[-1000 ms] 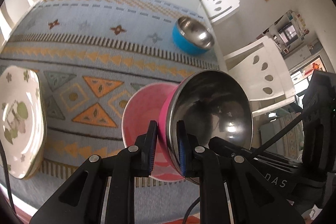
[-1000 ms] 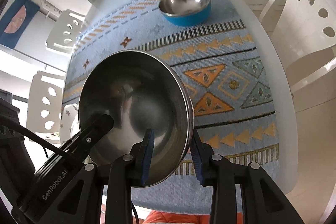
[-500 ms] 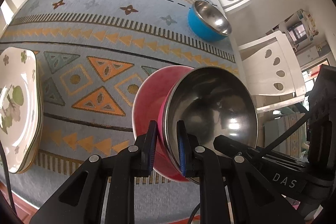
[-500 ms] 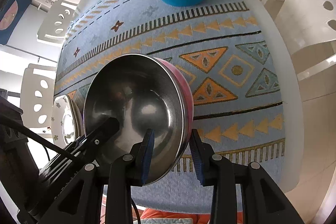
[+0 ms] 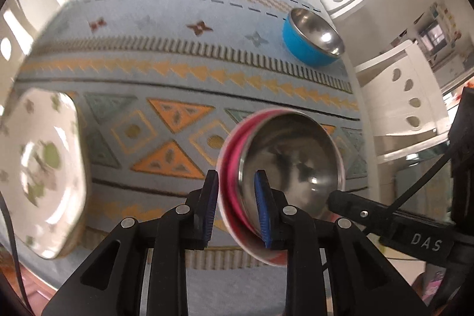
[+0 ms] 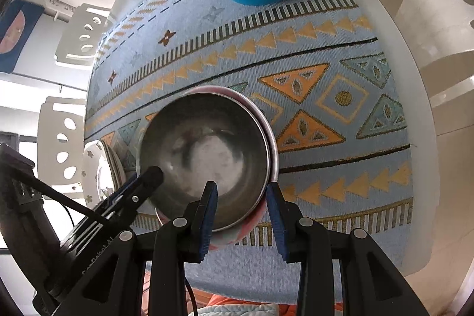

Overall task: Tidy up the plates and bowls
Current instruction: 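Lower the steel bowl into the pink bowl and open both grippers, then move both grippers to the blue-based steel bowl and close on its rim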

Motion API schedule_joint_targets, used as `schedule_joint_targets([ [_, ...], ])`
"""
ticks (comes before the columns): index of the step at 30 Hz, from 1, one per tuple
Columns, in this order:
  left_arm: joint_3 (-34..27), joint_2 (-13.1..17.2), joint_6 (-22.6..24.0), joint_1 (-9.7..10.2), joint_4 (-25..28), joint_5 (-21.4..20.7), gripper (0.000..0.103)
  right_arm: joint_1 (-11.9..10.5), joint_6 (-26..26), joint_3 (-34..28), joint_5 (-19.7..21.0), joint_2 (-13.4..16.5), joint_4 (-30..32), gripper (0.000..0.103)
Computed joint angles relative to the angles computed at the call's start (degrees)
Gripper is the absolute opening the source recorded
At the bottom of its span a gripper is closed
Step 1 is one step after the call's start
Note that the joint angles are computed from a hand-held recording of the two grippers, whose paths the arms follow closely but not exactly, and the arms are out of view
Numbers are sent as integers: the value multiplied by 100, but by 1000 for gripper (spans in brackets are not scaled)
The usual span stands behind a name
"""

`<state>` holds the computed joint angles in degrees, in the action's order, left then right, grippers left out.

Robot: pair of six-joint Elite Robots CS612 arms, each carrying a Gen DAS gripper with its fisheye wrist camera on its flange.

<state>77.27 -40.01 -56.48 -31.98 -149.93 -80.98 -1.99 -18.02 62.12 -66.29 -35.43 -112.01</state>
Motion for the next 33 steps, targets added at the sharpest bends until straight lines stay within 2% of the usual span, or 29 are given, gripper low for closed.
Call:
schedule_joint_targets([
  [3, -30, 36, 60, 40, 133, -41, 28, 3, -42, -35, 29, 11, 25, 34],
  [6, -92, 116, -14, 103, 212, -334, 28, -2, -71, -154, 90, 70, 183, 34],
  [10, -131, 124, 178, 128, 267, -401, 27, -26, 29, -290, 228, 125, 219, 34],
  [13, -37, 49, 361, 176, -121, -458, 25, -34, -27, -378, 364, 135, 65, 34],
  [18, -158, 34, 588, 295, -486, -505, 25, -10, 200, -478, 429, 132, -630, 39],
  [22, -536, 134, 905, 418, -553, -552, 25, -13, 412, -603, 482, 164, -1172, 45],
  [23, -641, 166, 1010, 435, -547, -528, 25, -22, 489, -611, 532, 169, -1376, 53],
  [26, -1087, 330, 1369, 510, -474, -460, 26, -28, 775, -699, 535, 229, -1955, 56],
  [29, -1635, 580, 1629, 627, -289, -631, 30, -9, 1025, -1099, 452, 440, -1953, 71],
  [31, -2072, 810, 1722, 714, -112, -824, 30, 6, 1290, -1411, 413, 616, -1886, 72],
  [33, -2469, 1025, 1768, 784, 83, -1025, 34, 23, 1496, -1792, 336, 836, -1750, 72],
])
